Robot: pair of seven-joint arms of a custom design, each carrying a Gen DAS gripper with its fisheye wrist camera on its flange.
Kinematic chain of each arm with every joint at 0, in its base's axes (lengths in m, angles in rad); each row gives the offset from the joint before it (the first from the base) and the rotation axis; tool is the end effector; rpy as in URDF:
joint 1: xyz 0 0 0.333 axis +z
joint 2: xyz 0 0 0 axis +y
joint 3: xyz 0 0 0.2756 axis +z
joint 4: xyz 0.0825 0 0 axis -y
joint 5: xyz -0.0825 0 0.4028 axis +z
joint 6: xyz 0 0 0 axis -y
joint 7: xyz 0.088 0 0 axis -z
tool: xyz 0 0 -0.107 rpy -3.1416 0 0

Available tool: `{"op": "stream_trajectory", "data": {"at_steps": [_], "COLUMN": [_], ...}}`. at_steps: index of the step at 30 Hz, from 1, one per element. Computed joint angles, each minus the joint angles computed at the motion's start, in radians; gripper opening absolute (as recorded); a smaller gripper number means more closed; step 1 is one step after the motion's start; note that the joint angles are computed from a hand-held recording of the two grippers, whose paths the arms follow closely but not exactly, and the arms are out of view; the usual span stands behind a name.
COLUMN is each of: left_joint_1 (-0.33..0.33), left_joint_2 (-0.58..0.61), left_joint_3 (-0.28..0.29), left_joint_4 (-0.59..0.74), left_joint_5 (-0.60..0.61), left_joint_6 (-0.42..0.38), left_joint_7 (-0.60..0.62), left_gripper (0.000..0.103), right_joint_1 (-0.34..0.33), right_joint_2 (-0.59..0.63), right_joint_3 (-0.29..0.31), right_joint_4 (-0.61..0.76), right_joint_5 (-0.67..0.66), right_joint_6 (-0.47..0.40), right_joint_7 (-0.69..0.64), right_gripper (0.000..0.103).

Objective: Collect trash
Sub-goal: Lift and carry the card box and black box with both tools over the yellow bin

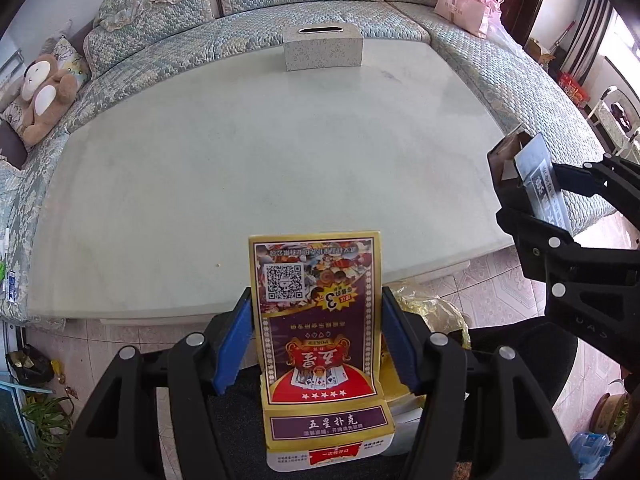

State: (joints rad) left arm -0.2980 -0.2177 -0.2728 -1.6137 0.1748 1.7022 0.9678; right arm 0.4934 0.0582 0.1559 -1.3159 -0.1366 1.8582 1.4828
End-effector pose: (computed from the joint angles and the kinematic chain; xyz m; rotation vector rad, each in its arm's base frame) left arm 0.4386 -0.2832 0.6934 -2.0354 1.9698 -0.3514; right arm 0.4901 0.3543 0.7102 -2.5071 1.1041 -0.4855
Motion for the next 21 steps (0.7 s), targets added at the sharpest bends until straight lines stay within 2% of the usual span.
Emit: {"op": "stream_trajectory", "data": {"at_steps": [9, 21], "left_joint_1": [-0.022, -0.056], "left_joint_2": [-0.151, -0.189], "left_joint_3": [0.012, 0.006], "left_joint_4": [-0.253, -0.422], "left_joint_5": [-0.081, -0.116], "left_joint_6": [0.125, 0.203], "left_joint_7": [-0.021, -0.036], "left_gripper": [0.059, 0.060], "right_joint_1": [-0.010, -0.021], "right_joint_2": [-0.196, -0.275], "right_joint_3": [0.038, 0.060], "right_joint_4": [-0.295, -0.488], "right_joint_5": [0.029, 0.111], "right_joint_6": [0.079, 0.126], "right_joint_7": [0.001, -0.007], "right_gripper": [0.053, 0.053]}}
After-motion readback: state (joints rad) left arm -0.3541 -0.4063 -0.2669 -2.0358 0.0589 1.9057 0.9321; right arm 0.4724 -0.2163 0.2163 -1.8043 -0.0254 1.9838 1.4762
